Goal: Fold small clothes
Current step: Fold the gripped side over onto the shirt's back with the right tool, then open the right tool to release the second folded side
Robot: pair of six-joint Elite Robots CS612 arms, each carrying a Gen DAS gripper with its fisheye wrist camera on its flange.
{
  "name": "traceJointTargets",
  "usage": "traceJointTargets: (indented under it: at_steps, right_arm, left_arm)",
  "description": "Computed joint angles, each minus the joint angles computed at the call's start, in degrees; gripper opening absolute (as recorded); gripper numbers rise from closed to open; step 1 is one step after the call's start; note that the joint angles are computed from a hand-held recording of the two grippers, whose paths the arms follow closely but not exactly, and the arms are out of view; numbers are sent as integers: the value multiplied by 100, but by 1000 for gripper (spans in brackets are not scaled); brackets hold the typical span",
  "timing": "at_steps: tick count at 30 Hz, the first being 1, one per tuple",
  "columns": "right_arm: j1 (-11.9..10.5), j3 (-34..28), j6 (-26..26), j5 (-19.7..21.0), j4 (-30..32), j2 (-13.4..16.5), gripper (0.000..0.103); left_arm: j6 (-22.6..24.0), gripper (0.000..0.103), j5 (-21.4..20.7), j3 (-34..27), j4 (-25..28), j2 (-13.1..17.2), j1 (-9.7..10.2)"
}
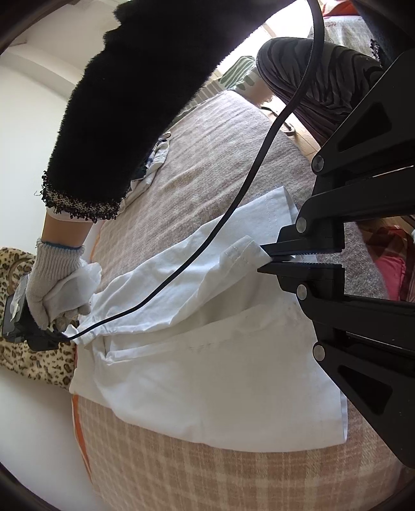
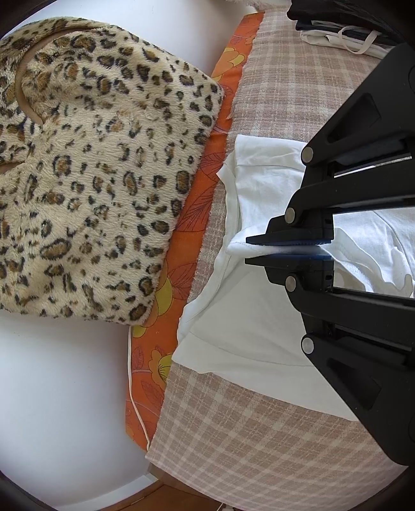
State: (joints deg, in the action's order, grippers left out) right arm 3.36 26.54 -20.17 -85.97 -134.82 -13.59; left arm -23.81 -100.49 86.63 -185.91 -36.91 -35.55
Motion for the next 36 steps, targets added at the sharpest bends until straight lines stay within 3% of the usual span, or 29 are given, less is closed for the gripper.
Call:
traceJointTargets:
  at_steps: [5, 7, 8, 9, 13, 16, 19, 20, 22, 25, 31, 36]
  right_arm:
    - [-6, -96, -20, 147, 144, 38, 9]
    - [-38, -23, 103, 316, 167, -28, 33]
    - [-58, 100, 168, 408, 81, -102, 54]
    - [-77, 292, 212, 484, -90, -207, 61]
    - [-168, 942, 249, 740, -455, -612, 61]
    - [-257, 1540, 243, 865, -814, -969, 61]
    - [-400, 2178, 259, 1133, -1053, -1349, 61]
    - [-461, 2413, 473, 1373, -1229, -1465, 61]
    - [-555, 2858, 399, 1493, -1405, -1715, 61]
    - [-694, 3487, 287, 1643, -1676, -2056, 61]
    - [-939, 4613, 143, 1947, -1883, -2629, 61]
    - [-1139, 5509, -89, 2350, -1662, -3042, 61]
  left_arm:
    - [-164, 3, -15, 17, 122, -11, 17]
    - [-205, 10, 20, 41, 245, -43, 11]
    - [-220, 13, 72, 65, 267, -63, 1]
    - [-217, 14, 108, 97, 235, -78, -6]
    - [-113, 16, 290, 275, 81, -189, -37]
    - [-154, 25, 372, 402, -87, -261, -36]
    - [-166, 25, 481, 521, -278, -328, -27]
    - [-182, 25, 517, 551, -348, -342, -26]
    - [-216, 31, 622, 605, -442, -378, -7]
    - [-395, 32, 685, 656, -498, -408, 65]
    - [-743, 32, 778, 655, -335, -442, 236]
    - [-850, 32, 608, 590, 180, -442, 386]
